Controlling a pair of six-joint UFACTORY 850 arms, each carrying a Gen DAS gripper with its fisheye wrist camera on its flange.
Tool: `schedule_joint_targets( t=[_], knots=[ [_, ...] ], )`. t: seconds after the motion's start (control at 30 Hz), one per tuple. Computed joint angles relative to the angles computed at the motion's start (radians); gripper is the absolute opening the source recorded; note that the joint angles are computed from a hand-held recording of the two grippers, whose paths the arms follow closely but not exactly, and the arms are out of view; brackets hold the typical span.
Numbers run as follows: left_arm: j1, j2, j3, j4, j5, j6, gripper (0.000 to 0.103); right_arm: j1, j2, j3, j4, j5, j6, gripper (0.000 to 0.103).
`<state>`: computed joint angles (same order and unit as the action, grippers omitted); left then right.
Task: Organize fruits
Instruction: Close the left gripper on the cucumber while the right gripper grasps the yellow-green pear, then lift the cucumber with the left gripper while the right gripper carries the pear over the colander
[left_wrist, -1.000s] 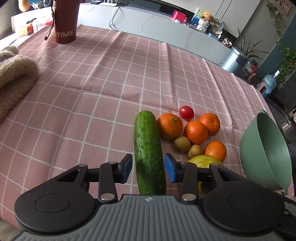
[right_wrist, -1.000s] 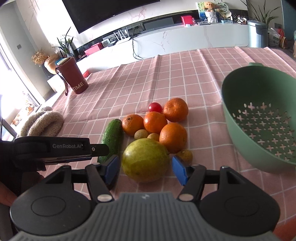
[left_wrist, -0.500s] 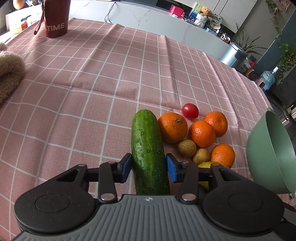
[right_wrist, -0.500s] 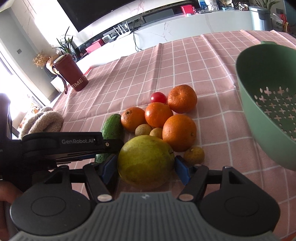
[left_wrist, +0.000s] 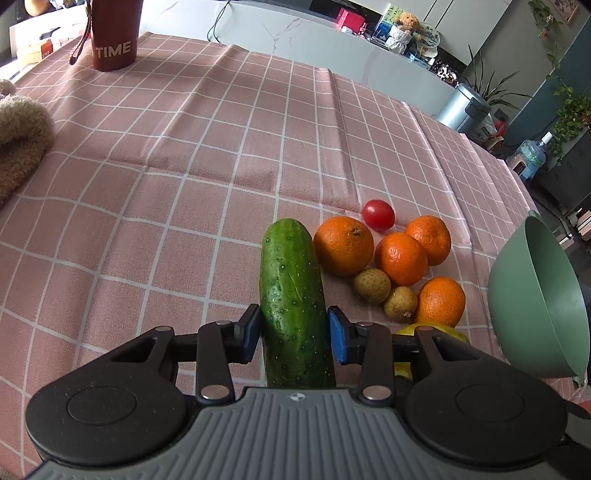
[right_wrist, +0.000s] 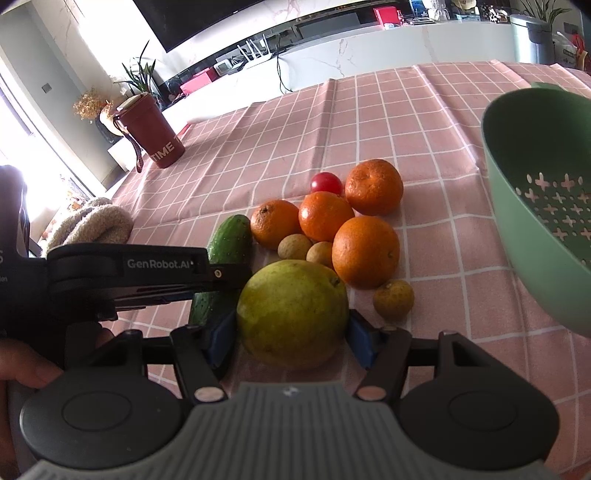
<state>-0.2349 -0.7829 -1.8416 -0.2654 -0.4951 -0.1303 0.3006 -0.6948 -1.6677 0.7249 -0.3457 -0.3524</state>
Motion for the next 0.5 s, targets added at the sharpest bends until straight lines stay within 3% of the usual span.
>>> schedule_joint_targets(
  t=[0.1, 0.17, 0.3, 0.5],
  knots=[
    [0.0, 0.022, 0.023, 0.022, -0.034, -0.015, 0.043, 0.001, 0.015, 0.009, -0.12, -0.019, 0.111, 0.061],
    [0.0, 0.03, 0.033, 0.022, -0.045, -0.014, 0.044, -0.004, 0.031, 0.029, -0.096, -0.023, 0.098, 0.061],
    [-0.01, 0.025, 0.032, 0.095, -0.019, -0.064, 0.05, -0.003, 0.04, 0.042, -0.122, -0.028, 0.135, 0.061],
    [-0.011, 0.05, 0.075, 0.079, 0.032, -0.057, 0.043, -0.007, 0.04, 0.045, -0.09, -0.023, 0.133, 0.061]
  ],
)
